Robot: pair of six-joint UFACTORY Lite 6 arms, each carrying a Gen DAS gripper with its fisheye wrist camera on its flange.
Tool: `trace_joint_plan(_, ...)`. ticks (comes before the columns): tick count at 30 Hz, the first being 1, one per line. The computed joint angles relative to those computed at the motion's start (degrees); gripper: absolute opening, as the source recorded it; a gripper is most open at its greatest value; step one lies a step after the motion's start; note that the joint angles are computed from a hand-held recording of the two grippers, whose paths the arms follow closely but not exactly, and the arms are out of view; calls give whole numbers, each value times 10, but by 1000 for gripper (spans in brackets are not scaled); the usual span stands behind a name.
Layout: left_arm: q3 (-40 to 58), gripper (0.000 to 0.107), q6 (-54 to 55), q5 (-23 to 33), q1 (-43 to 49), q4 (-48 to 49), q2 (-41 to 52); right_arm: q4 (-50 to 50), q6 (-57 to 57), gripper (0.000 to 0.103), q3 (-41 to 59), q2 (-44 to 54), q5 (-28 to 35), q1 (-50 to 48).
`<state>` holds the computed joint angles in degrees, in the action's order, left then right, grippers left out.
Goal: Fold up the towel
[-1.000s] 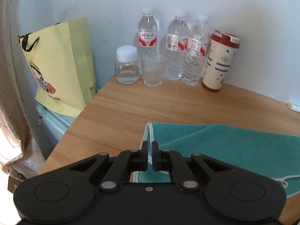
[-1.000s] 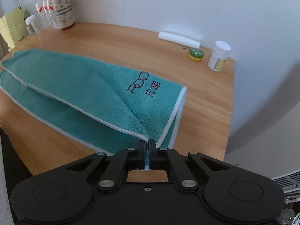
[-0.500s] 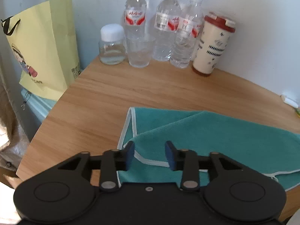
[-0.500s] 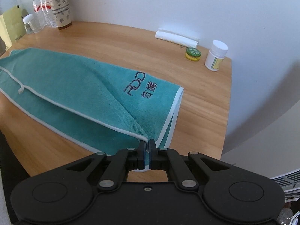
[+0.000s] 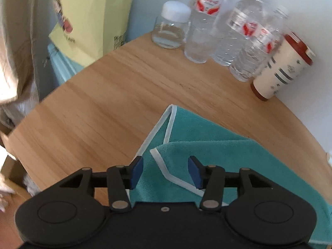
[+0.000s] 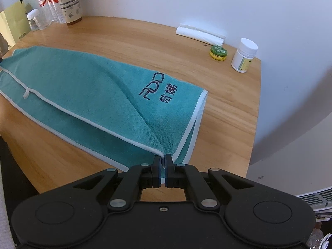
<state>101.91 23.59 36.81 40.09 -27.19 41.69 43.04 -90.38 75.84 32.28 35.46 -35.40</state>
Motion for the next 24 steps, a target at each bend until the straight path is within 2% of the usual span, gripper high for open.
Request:
trace_joint_plan(3,35,30,-37,16,-3,2,30,1,-2,3,-2,-1,-4,3)
trace_joint_plan(5,59,29,-56,25,-5,-2,48,3,-3,3,-1,-1,-7,5)
trace_joint_plan(7,63,15,-62,17,-6,3,51,11,-15,3,-9,-8,-13,6)
trace_joint_plan(9,52,9,-52,4,-4,-13,43,19,-27,3,-15,-14,-17,5)
trace_joint_plan(11,24,9,-36,-18,-3,-39,22,27,-38,3,-20,-20,-21,4)
trace_joint_plan(15,1,8,-23,-24,-6,-42,3,42,-50,3,-28,-32,-20,-1)
trace_joint_plan(19,-60,8,-3,-37,-2,-51,-49,65,-47,3,-31,-37,-16,-9)
trace_joint_plan(24,-106,8,9,-31,9,-50,-90,79,-68,3,-40,-46,-21,-7)
